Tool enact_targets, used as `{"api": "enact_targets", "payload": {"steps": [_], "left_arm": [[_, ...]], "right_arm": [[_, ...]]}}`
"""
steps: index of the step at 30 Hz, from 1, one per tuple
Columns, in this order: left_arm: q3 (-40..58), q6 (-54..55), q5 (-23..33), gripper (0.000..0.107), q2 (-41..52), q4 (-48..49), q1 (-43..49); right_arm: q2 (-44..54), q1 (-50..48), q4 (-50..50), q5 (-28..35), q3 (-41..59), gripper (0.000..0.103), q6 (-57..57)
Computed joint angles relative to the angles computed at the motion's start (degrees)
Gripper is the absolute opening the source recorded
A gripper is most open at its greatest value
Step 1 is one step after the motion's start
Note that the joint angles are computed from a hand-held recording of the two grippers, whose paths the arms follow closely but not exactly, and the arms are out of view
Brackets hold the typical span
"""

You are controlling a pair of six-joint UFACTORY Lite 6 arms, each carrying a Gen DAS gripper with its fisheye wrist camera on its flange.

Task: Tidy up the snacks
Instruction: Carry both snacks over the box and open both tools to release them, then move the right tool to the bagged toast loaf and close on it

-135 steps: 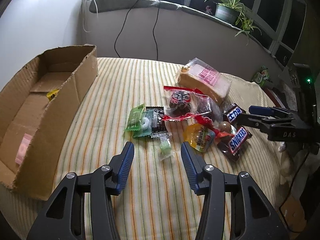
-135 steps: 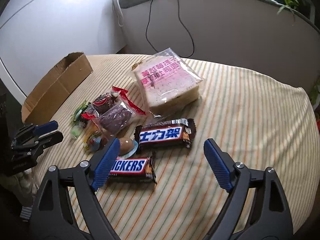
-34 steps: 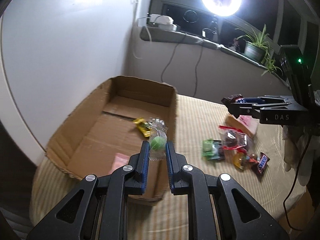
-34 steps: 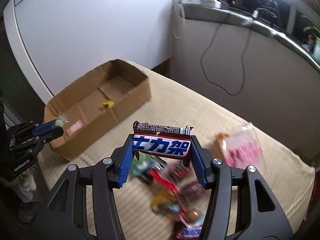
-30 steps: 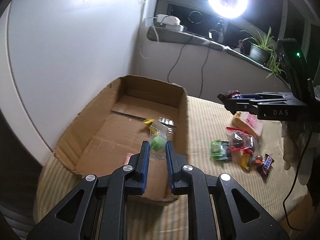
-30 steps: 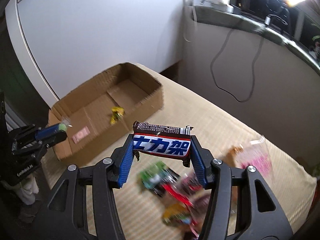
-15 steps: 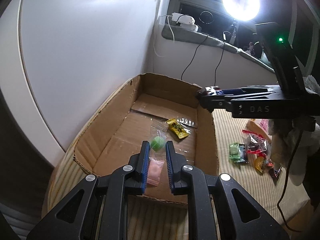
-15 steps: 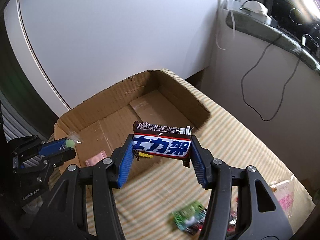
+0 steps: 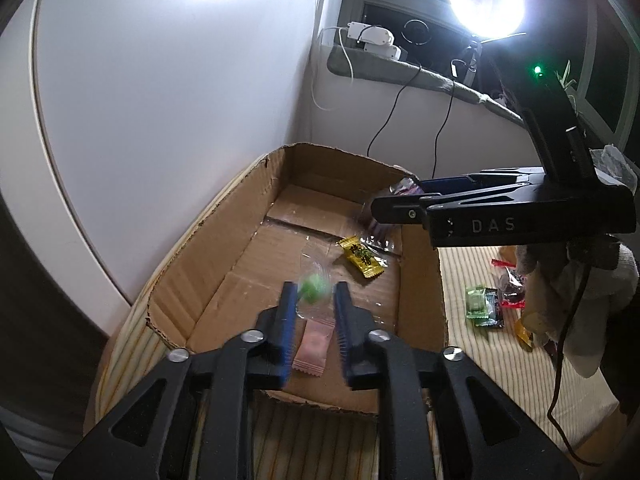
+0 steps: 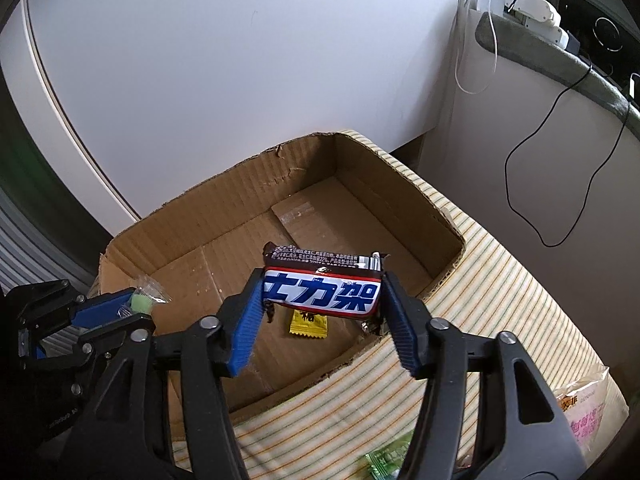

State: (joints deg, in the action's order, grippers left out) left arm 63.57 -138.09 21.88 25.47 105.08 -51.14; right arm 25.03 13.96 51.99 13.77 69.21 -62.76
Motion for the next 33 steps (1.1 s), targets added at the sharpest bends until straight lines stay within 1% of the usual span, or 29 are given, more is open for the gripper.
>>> {"api": "enact_targets", "payload": {"steps": [1,2,3,5,7,10,16,18,22,29,33], "left_arm": [[0.03,0.12,0.10,0.039,0.03,-0.08,-0.05],[0.09,0.54,0.55,0.043,0.01,-0.63,-0.27],[-0.02,0.55,0.81,0.046,-0.07,-0.69,-0.35],[-0.07,0.73,0.97,0.048,-0.21,-1.03,-0.49],[0.13,1.22,1.35,0.060,-0.26,-1.57,-0.80],[0.80,2.96,2.07,0.061,-0.29,-3.12,-1.68],[3.47,6.43,2.62,0.062,0.64,-6.60,-3.53],[4.79,8.00,2.74,0.063,1.37,-8.16,-4.36],[8.33,11.18,2.52,0.064,3.49,-11.08,-6.06],[19.85,20.07,0.77,0.066,11.23,-19.05,-8.88],[29.44,29.29,-1.36,0.066,17.76,-27.70,-9.98]], "right_arm": [[0.00,0.10,0.64,-0.18,-0.02,0.072,-0.65],[-0.07,0.17,1.25,-0.24,-0.04,0.076,-1.24],[-0.45,0.08,2.31,-0.24,-0.35,0.078,-2.25],[-1.32,-0.20,4.80,-0.28,-0.98,0.086,-4.49],[-1.96,-0.74,7.10,-0.08,-1.38,0.091,-6.31],[-2.92,-1.91,8.05,0.93,-1.96,0.093,-6.72],[-6.42,-4.55,8.05,1.66,-4.97,0.094,-8.07],[-7.81,-5.98,8.97,2.15,-6.25,0.094,-9.72],[-10.59,-10.54,11.93,4.41,-8.81,0.094,-14.46],[-12.75,-21.68,14.62,9.34,-11.38,0.094,-22.17],[-11.18,-28.55,14.27,12.33,-9.96,0.094,-24.66]]}}
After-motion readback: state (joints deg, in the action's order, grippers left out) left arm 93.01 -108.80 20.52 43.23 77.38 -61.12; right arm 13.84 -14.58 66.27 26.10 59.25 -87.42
